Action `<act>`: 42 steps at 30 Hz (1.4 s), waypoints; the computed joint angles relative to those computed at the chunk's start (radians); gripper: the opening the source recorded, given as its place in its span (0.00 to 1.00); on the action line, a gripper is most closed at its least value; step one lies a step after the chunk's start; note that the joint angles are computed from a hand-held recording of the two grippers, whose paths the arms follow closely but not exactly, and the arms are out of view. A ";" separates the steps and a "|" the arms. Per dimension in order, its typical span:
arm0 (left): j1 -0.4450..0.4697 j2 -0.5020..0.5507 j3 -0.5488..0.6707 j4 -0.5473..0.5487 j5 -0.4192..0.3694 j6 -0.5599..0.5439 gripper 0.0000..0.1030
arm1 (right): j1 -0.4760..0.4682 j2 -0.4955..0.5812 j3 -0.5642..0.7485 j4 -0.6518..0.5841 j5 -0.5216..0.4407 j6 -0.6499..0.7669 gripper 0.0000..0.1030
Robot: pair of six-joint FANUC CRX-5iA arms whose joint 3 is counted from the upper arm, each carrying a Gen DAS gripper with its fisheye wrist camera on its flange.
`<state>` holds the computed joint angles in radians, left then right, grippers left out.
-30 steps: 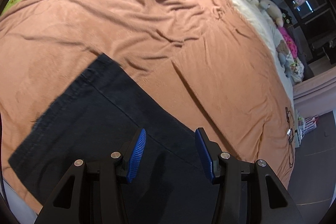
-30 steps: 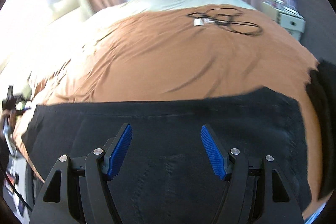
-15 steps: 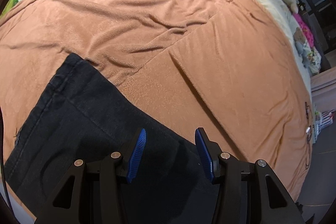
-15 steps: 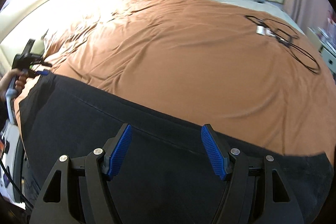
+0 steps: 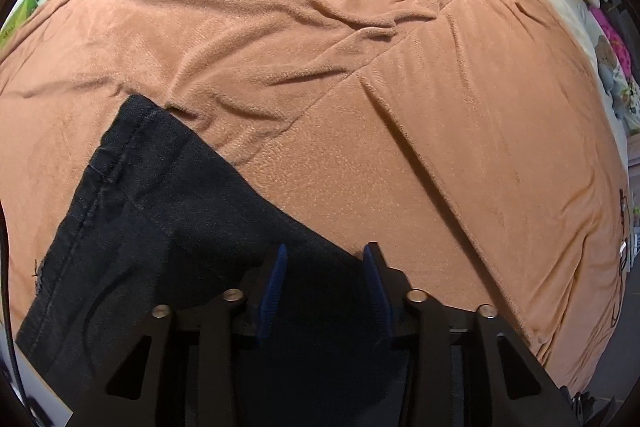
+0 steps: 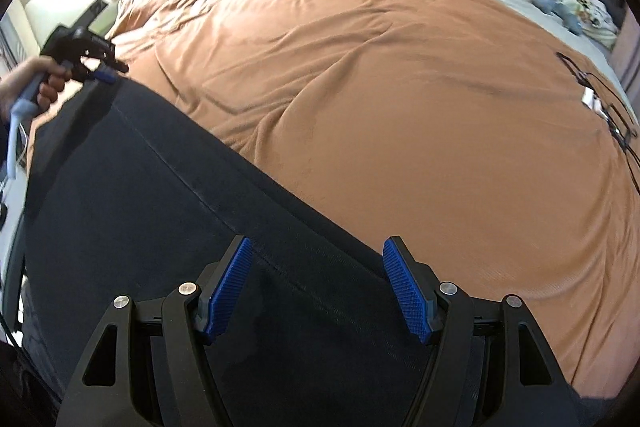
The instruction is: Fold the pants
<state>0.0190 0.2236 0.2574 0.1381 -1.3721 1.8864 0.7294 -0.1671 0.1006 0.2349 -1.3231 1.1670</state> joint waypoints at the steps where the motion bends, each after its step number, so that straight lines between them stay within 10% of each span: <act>1: 0.003 -0.005 -0.006 0.003 0.003 0.000 0.33 | -0.008 0.011 0.004 -0.013 -0.001 0.014 0.65; 16: 0.080 -0.106 -0.132 0.096 0.047 -0.061 0.21 | 0.001 0.013 0.020 -0.039 -0.016 0.072 0.07; 30: 0.061 -0.036 -0.068 0.120 0.000 -0.037 0.14 | 0.076 -0.025 -0.034 0.038 0.004 0.058 0.03; 36: 0.034 -0.017 -0.054 0.118 -0.001 0.003 0.39 | 0.093 -0.065 -0.056 0.024 0.009 0.076 0.03; 42: 0.010 -0.003 -0.034 0.082 -0.005 0.013 0.40 | 0.098 -0.087 -0.086 0.028 0.026 0.068 0.03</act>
<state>0.0290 0.2208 0.2231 0.2204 -1.3775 1.8997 0.8273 -0.2541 0.0149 0.2631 -1.2975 1.2348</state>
